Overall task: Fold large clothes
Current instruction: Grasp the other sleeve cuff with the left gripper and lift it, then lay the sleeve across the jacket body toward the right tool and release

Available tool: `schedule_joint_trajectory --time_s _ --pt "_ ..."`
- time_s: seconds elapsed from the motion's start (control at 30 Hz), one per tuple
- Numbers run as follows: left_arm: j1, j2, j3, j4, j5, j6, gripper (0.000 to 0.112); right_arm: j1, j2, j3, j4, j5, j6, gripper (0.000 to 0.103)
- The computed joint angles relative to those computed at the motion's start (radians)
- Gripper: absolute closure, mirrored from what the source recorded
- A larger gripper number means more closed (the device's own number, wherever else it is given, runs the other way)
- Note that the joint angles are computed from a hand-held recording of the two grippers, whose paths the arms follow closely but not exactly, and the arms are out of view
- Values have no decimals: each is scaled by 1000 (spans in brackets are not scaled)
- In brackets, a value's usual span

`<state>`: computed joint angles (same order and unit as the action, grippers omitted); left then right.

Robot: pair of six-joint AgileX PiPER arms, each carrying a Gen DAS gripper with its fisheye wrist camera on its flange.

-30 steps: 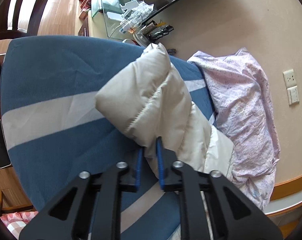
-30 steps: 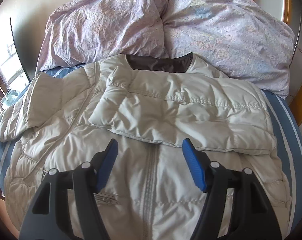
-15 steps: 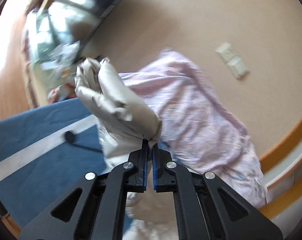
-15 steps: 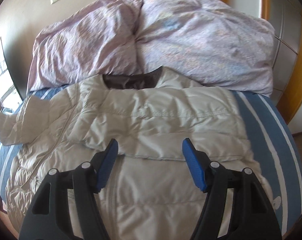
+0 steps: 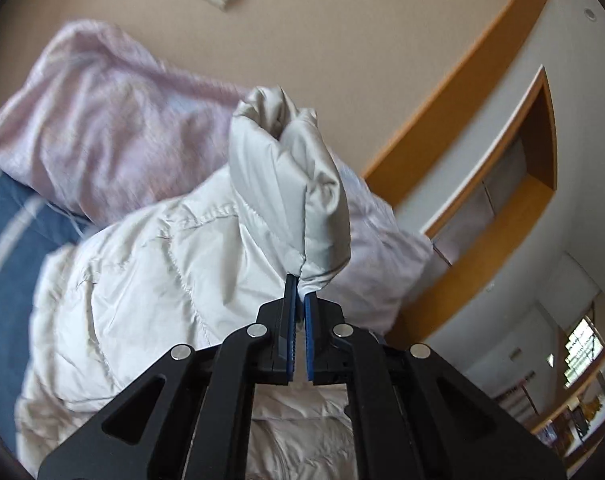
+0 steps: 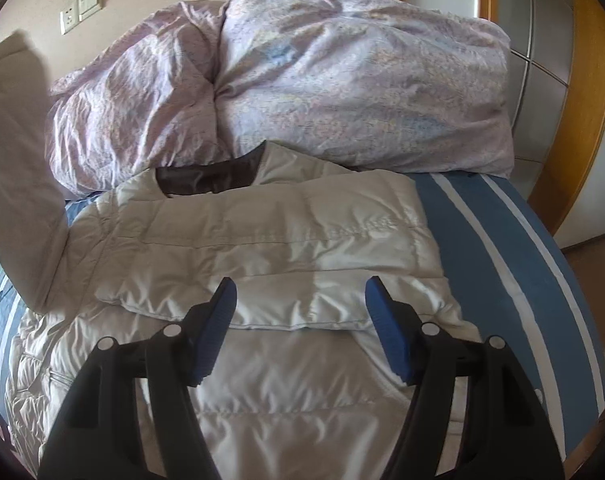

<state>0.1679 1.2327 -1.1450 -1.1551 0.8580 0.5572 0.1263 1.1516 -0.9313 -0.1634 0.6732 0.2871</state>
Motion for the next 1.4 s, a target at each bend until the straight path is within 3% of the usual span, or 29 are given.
schedule_joint_trajectory --time_s 0.17,0.3,0.4,0.5,0.53,0.6,0.63,0.67,0.77,0.87,1.07,1.1,1.13,1.17,1.27,1.4 --pt "-176 81 41 48 -86 -20 110 -69 13 -18 75 -6 -74 36" --pt "-332 130 59 192 -183 -102 110 -133 44 -53 225 -3 -197 36" --pt "-395 174 57 289 -194 -167 108 -184 82 -86 362 22 -297 36" --pt "-393 185 53 345 -142 -185 103 -259 125 -122 526 70 -408 36" --pt "-381 182 49 350 -113 -181 97 -279 138 -131 573 85 -440 36" --pt "-328 169 51 317 -53 -127 50 -343 192 -170 731 163 -547 36" --pt "-297 145 65 293 -54 -97 19 -364 213 -182 786 196 -582 36" --pt "-261 100 94 274 -79 -58 17 -377 227 -190 822 219 -599 36" --pt "-184 63 69 314 -52 -44 17 -384 311 -235 911 295 -636 36" --pt "-112 80 33 473 -87 -119 17 -316 369 -278 841 277 -565 36" --pt "29 193 -33 565 -132 -156 23 -217 464 -343 768 250 -491 42" --pt "29 202 -36 586 -145 -172 24 -202 474 -348 770 244 -491 50" --pt "24 212 -39 611 -162 -191 26 -192 479 -349 787 240 -510 74" --pt "21 220 -44 631 -169 -207 28 -177 469 -341 798 228 -530 84" --pt "-4 254 -53 704 -198 -271 35 -134 410 -301 707 120 -467 91" --pt "-46 278 -31 815 -245 -360 42 -75 422 -294 497 72 -274 92"
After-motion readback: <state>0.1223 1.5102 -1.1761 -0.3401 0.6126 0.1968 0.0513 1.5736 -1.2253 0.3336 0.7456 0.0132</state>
